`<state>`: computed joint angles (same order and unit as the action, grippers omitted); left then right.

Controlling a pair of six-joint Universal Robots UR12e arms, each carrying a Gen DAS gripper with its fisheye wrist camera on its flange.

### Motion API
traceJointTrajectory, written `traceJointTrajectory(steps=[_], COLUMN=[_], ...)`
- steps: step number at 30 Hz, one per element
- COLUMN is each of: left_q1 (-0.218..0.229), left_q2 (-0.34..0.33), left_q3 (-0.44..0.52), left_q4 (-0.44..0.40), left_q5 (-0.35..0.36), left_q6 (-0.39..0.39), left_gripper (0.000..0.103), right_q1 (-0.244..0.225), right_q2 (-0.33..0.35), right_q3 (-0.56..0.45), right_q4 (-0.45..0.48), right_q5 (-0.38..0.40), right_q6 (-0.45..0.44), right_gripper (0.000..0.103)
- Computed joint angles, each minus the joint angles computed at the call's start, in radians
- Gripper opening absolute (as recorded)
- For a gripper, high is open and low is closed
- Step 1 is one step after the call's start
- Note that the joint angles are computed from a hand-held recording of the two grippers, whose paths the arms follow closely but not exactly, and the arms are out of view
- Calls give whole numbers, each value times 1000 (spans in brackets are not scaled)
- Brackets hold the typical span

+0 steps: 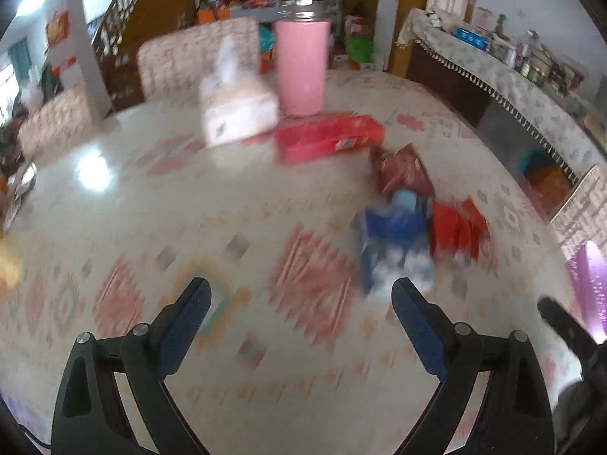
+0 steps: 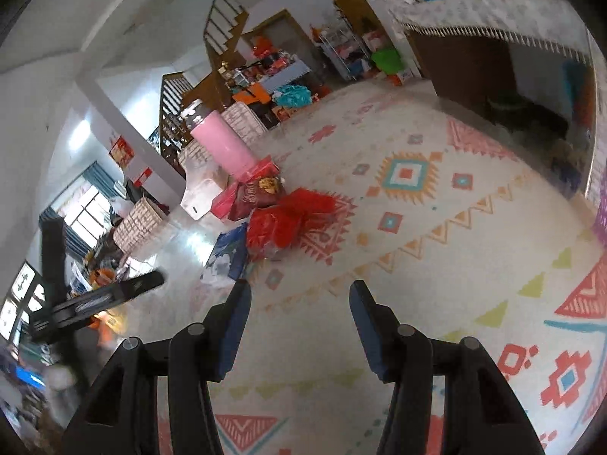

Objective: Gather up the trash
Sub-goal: 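Return both tools to the table toward the blue packet and brown snack wrapper, then grasp the blue barcode packet with left tool while right tool grasps the brown snack wrapper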

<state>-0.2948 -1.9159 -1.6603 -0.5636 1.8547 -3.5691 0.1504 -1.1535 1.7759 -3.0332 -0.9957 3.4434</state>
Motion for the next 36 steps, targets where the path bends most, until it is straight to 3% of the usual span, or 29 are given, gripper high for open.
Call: traceJointTrajectory(steps=[5, 10, 13, 16, 17, 18, 19, 21, 30, 36], left_q1=[21, 12, 9, 18, 13, 6, 4, 14, -11, -22], left_q2=[-80, -115, -121, -119, -117, -113, -107, -86, 39, 81], left_q3=[88, 123, 134, 131, 127, 126, 127, 98, -66, -144], left_q4=[-45, -59, -77, -91, -82, -86, -110, -84, 44, 100], left_q5=[-122, -134, -133, -183, -162, -137, -136, -192, -123, -70], left_q6=[30, 50, 28, -15, -15, -7, -4, -30, -122, -116], left_gripper=[96, 96, 96, 92, 72, 30, 18, 18, 18, 18], right_q1=[-6, -2, 1, 4, 5, 6, 7, 10, 23, 24], right_q2=[0, -4, -3, -3, -3, -4, -5, -5, -3, 1], right_q3=[1, 3, 0, -1, 0, 0, 2, 1, -2, -6], right_q4=[-3, -10, -4, 3, 2, 0, -1, 2, 22, 35], right_q5=[8, 0, 2, -4, -9, -14, -17, -24, -48, -45], right_q6=[23, 0, -16, -28, -31, -34, -36, -46, -107, -119], right_gripper=[58, 58, 58, 58, 58, 58, 58, 58, 58, 60])
